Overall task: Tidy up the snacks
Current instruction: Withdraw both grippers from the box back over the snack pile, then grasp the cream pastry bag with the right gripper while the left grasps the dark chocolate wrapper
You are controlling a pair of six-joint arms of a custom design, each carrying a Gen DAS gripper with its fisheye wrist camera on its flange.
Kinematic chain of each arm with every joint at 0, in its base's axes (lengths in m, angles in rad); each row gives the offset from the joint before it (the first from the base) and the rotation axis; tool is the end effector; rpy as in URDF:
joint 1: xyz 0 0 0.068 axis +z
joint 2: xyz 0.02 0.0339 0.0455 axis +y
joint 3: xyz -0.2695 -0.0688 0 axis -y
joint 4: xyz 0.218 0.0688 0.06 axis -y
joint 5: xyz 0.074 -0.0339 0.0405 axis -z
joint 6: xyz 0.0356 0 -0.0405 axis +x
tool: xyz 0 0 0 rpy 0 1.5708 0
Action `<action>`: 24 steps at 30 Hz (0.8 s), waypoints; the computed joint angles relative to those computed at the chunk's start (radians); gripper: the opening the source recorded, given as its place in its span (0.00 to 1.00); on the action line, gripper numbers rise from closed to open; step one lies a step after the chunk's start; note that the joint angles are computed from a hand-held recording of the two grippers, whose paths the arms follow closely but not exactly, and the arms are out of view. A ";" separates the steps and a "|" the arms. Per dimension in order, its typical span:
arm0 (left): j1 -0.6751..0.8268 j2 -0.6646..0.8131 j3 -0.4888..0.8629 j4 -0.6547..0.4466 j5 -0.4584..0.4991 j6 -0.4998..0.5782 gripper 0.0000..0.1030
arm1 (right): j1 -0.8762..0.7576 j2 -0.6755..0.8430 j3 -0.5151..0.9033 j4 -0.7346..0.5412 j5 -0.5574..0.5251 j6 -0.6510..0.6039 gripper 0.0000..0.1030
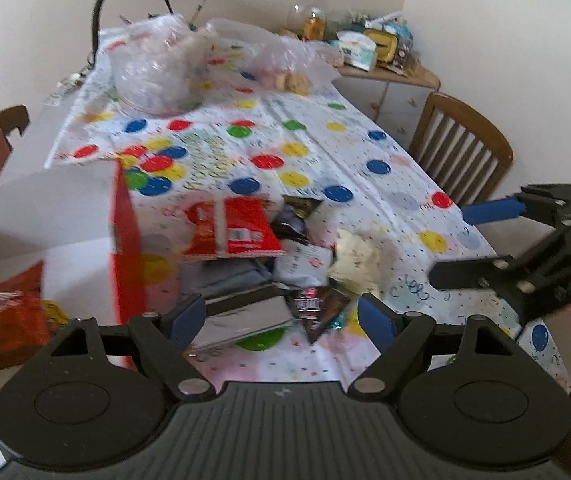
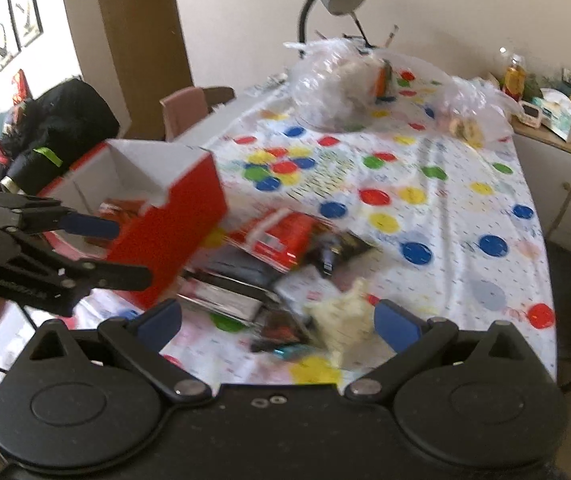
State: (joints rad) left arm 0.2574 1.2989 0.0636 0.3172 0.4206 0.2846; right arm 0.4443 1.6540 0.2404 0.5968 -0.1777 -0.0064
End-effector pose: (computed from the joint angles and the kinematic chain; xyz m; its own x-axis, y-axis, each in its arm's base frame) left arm 0.1398 0.0218 0.1024 -0.7353 0.0715 -0.6740 0.2228 0.9646 -0.1408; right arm 0.1873 0.0961 0.0967 -0.6548 -0.3187 -0.6854 -0.5365 0.8347 0.1245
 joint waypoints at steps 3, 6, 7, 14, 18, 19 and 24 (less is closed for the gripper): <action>-0.133 0.134 -0.016 0.159 -0.083 -0.097 0.81 | -0.082 0.098 0.033 0.031 -0.035 -0.037 1.00; -0.227 0.290 -0.010 0.300 -0.138 -0.168 0.81 | -0.136 0.202 0.084 0.050 -0.056 -0.058 1.00; -0.250 0.343 -0.006 0.344 -0.153 -0.189 0.81 | -0.150 0.234 0.102 0.053 -0.064 -0.069 1.00; -0.361 0.563 0.037 0.511 -0.245 -0.286 0.81 | -0.188 0.431 0.259 0.000 -0.067 -0.212 0.98; -0.397 0.627 0.052 0.562 -0.278 -0.304 0.80 | -0.196 0.501 0.327 -0.033 -0.085 -0.281 0.96; -0.403 0.637 0.055 0.570 -0.285 -0.307 0.80 | -0.197 0.514 0.341 -0.045 -0.095 -0.303 0.94; -0.421 0.663 0.075 0.566 -0.305 -0.315 0.71 | -0.193 0.568 0.413 -0.093 -0.119 -0.380 0.89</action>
State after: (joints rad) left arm -0.1636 1.9617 0.1385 0.8834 0.1161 -0.0305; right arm 0.2512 2.2225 0.6531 0.5034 -0.2970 -0.3869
